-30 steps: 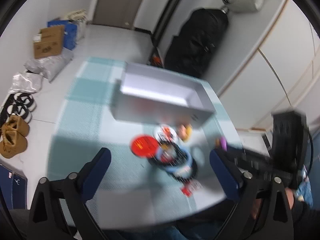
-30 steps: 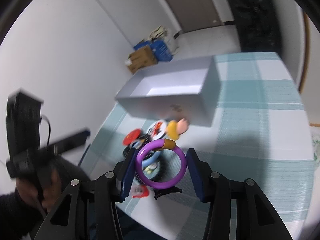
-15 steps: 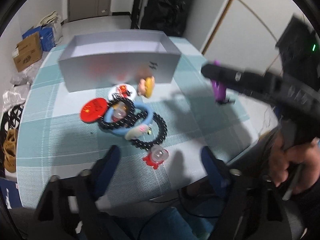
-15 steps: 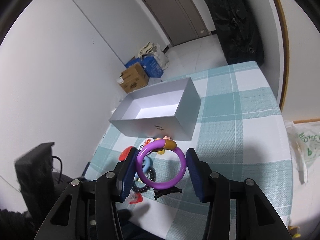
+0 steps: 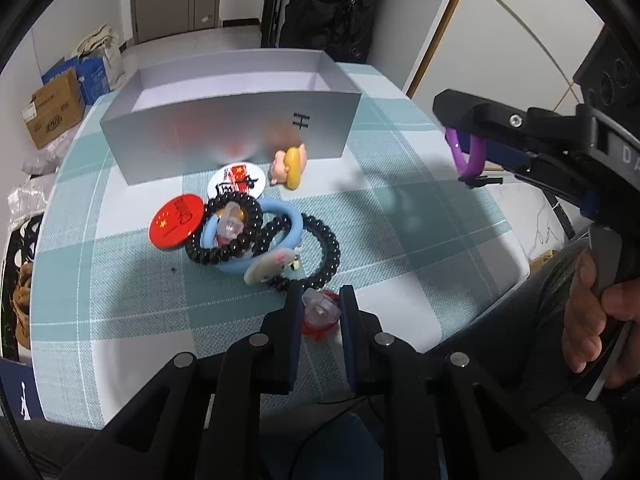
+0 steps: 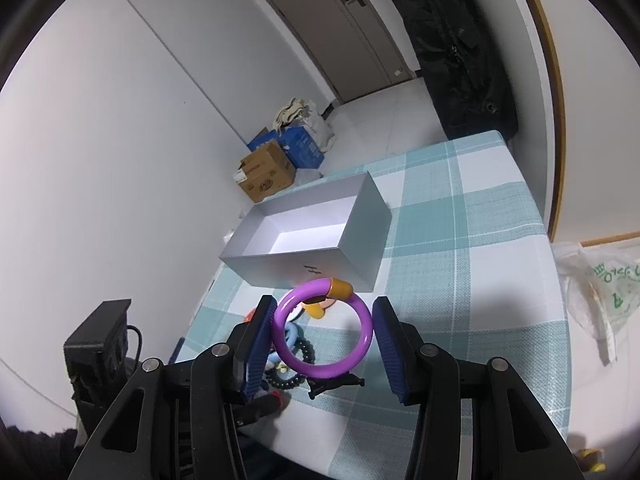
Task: Organize jewelry
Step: 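Carry the purple bangle into the white box and open the right gripper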
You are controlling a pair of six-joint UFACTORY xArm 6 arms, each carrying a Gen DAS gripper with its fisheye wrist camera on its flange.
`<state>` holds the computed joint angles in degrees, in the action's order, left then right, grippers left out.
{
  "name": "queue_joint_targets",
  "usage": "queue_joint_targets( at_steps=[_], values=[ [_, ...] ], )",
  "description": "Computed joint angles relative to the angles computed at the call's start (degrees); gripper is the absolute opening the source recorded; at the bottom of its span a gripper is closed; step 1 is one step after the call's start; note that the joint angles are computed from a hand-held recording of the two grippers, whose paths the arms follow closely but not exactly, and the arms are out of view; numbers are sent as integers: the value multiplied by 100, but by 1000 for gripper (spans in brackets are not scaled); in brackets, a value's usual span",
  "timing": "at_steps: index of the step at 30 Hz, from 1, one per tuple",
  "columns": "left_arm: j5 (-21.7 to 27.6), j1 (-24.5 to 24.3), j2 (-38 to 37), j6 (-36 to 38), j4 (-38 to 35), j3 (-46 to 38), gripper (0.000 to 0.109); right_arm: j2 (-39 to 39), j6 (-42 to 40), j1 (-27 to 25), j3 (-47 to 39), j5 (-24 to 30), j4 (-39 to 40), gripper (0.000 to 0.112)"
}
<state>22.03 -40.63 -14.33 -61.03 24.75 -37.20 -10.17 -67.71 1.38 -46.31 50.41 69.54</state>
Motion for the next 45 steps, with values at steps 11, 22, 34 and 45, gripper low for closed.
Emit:
queue_joint_targets(
  at_steps=[11, 22, 34, 45],
  values=[
    [-286, 175, -446, -266, 374, 44, 13, 0, -37, -39, -63, 105, 64, 48],
    [-706, 1076, -354, 168, 94, -372, 13, 284, 133, 236, -778, 74, 2, 48],
    [-1277, 1577, 450, 2978, -2968, -725, 13, 1354, 79, 1024, -2052, -384, -624, 48],
    [-1137, 1561, 902, 5385, -5573, -1105, 13, 2065, -126, 1174, -2501, -361, -733, 48]
  ],
)
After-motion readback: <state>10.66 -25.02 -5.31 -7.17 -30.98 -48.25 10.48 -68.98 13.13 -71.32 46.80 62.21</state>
